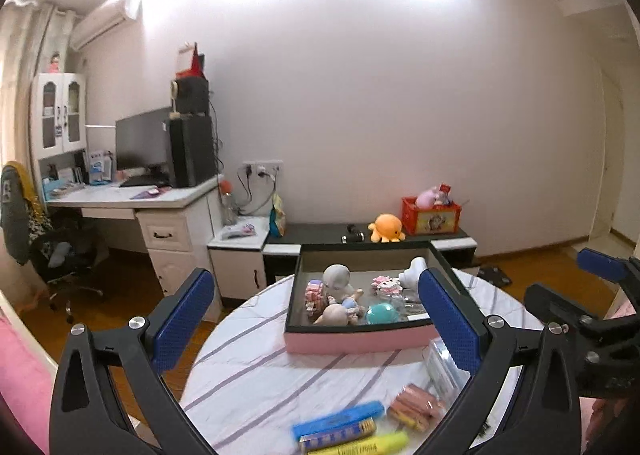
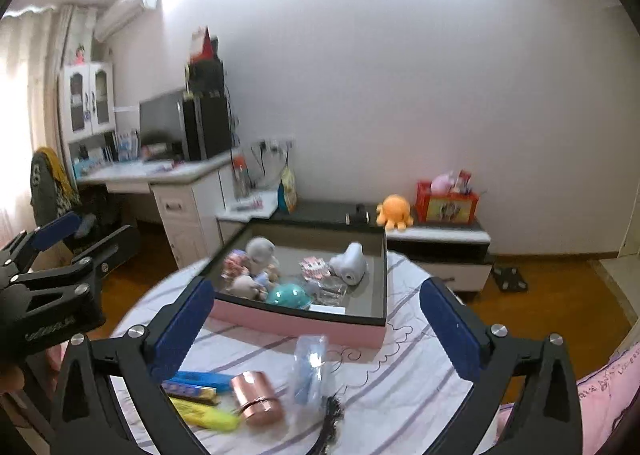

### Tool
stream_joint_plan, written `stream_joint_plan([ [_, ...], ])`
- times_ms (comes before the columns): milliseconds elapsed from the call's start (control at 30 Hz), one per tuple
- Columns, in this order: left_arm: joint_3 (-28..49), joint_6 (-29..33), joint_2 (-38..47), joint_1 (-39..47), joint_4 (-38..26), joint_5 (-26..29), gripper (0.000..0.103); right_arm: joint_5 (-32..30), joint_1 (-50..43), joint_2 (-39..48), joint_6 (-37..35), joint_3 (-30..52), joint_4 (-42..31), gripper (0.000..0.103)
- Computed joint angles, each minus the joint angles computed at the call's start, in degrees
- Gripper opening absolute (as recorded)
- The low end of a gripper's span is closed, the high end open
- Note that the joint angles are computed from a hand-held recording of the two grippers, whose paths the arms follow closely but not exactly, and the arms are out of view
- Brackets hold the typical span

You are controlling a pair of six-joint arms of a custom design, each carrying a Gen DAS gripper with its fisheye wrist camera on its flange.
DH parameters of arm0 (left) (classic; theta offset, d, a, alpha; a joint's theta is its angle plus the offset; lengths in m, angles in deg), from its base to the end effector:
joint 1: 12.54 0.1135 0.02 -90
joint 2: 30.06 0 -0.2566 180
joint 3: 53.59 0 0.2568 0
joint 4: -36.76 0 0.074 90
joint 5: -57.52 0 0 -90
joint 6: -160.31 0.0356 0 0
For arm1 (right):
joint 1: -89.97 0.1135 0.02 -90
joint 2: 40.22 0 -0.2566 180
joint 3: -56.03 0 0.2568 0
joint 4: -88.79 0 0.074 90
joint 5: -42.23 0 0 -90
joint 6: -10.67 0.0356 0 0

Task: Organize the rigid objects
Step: 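Withdraw both tools from the pink box and hold above the bed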

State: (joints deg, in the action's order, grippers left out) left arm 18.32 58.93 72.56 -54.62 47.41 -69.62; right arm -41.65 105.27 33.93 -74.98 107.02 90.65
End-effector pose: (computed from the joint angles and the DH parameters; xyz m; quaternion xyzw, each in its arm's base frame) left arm 0.3061 -0.2474 0.1976 0.0296 0.7974 -0.0113 0.6026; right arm 0.2787 0.0723 0.2196 -0.0487 0.8235 0.0527 0.5627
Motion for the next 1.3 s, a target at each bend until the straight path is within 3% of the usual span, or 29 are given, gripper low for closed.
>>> stream_joint_plan([
  [167,-9.7,-0.4,-9.3,-5.6,2.0,-5.2,0.103,4.8,5.5,-13.7,2.7,-7.4,-3.5,0.103],
  [500,-17.9,2.9,-17.9,-17.1,4.5,-18.0,0.103,21.4,18.6,-35.0,6.0,-16.2,-11.6,0.103],
  [833,-21.0,4.4,-21.2,-21.2,9.2,-22.7,0.103,32.9,27.8,-42.8,5.5,-16.5,-17.2,0.103],
  [1300,-20.9,1.4,-20.8,-20.6,6.2,-20.6,0.103,33.0,27.7,-41.9,5.9,-16.8,-17.8,0.103],
])
